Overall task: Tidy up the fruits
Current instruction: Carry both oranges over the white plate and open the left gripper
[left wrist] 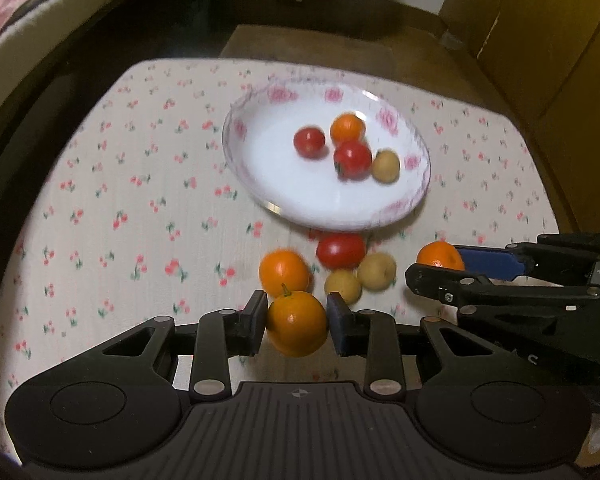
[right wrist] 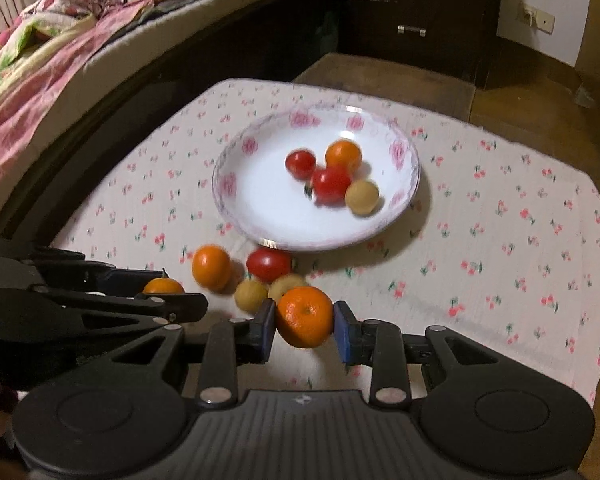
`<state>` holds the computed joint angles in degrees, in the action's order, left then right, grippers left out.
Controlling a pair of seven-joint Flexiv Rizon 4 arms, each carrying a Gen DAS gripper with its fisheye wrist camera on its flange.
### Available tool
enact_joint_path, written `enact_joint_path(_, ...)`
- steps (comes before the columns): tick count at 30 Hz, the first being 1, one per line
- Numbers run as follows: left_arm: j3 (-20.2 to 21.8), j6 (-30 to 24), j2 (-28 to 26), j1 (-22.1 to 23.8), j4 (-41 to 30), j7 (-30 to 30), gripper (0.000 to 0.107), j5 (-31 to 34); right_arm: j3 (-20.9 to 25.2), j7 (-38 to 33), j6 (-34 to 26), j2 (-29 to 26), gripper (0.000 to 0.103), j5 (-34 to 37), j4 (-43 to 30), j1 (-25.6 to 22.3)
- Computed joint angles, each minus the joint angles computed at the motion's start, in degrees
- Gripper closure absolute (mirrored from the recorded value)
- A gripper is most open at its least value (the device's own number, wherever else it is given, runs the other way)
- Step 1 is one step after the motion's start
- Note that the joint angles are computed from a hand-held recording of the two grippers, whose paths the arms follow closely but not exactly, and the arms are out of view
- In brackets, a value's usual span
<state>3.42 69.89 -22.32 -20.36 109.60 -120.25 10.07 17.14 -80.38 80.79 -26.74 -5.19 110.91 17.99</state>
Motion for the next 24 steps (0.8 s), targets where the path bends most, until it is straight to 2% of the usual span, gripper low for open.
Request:
enact_joint_path(6,0.75,-0.48,-2.12,0.14,-4.37,-0.25,0.066,0.27,-1.18,0.64,-0.16,-2.34,0.072,-0.82,-3.93,0.32)
enact_joint_path(12,1.43,-1.71,-5.14,0.64,-8.93,-0.44,0.066,-0.36,-0.45,0.49,-1.91,-6.33,0.072,-0.22,-9.98,-0.66)
enact_joint_path(15,1.35,-1.87,-6.18,1.22,-9.86,-0.14,0.066,-1.21,0.78,-0.22,-3.05,-8.27,0.072,0.88,-12.62,-1.54)
enact_joint_path(24,1.44,-2.33,-8.11,1.5,-11.58,0.48,0.067,-2.84,0.13,-0.76,-4.42,-10.21,0.072,1.69,-15.34,-0.97)
